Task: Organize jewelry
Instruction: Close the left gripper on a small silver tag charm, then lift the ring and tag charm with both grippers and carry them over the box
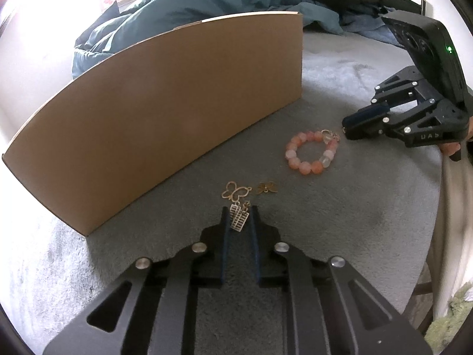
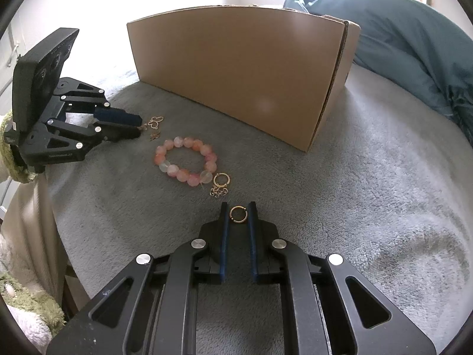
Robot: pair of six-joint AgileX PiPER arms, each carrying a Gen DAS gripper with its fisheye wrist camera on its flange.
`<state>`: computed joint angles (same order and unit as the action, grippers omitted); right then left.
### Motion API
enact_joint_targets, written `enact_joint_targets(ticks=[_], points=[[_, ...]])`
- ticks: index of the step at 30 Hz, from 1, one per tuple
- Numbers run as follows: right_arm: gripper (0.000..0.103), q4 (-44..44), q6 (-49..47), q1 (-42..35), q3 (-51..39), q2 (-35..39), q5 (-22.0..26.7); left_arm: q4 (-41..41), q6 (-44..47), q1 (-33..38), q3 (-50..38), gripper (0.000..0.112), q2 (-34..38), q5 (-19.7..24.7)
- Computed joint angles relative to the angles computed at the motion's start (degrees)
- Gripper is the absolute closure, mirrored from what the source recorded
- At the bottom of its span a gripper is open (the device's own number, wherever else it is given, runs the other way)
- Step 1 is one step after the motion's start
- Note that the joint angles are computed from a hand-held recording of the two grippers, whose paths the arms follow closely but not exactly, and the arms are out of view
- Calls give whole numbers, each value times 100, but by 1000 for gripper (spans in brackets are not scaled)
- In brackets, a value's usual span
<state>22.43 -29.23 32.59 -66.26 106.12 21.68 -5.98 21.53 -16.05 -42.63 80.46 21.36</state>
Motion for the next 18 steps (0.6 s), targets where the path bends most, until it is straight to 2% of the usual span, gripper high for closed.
enact_joint_targets(ticks=[5,9,18], points=[[93,-145,142,50,41,-27,-55,-287,263,99,-112,100,-3,181],[93,-179,195,73,59,-35,-76,-142,155,25,-23,101,-67,180],[93,-161,168,62,54,-28,-71,-322,314,55,225,101,-580,465]])
